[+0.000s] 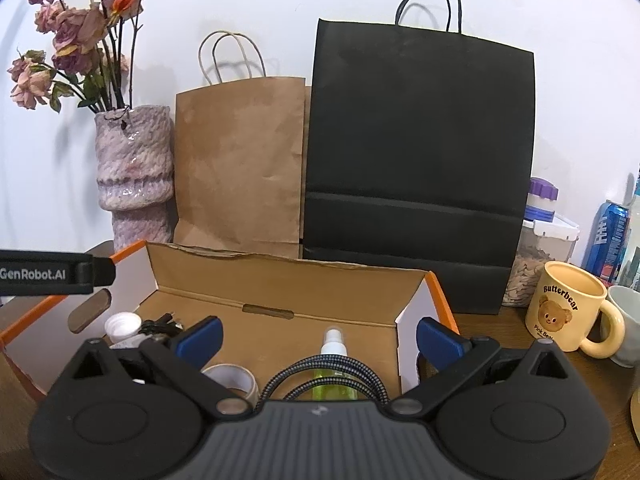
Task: Organize rigid objects
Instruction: 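Lower the cap and cable into the box and open both grippers, then withdraw both grippers from the box toward the adapter and blue cap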
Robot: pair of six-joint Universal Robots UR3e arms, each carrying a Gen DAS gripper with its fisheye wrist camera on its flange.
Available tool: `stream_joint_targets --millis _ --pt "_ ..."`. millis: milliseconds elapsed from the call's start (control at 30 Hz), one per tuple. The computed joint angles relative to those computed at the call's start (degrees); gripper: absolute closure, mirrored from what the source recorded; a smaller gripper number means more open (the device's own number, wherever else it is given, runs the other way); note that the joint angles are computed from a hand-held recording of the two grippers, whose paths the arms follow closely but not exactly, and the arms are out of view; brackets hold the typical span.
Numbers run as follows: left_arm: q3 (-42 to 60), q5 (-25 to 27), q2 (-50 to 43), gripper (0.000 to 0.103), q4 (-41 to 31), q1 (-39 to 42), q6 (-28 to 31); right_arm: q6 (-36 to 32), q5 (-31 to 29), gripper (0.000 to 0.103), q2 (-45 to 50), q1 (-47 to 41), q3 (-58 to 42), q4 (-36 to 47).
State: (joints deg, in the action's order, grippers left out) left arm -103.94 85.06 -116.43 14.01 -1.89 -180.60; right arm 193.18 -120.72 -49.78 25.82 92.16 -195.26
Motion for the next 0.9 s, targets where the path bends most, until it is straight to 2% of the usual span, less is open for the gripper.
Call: stream_joint_targets --millis 467,900 --pt "-10.7 -6.8 5.9 0.0 7.2 3.7 1.7 -1.1 -2.5 0.0 -4.0 2.2 8.6 -6.2" --pt "-26.0 -10.2 14.6 0.0 13.6 7.7 3.8 0.4 -7.1 0.0 -9.1 6.5 20.4 -10.4"
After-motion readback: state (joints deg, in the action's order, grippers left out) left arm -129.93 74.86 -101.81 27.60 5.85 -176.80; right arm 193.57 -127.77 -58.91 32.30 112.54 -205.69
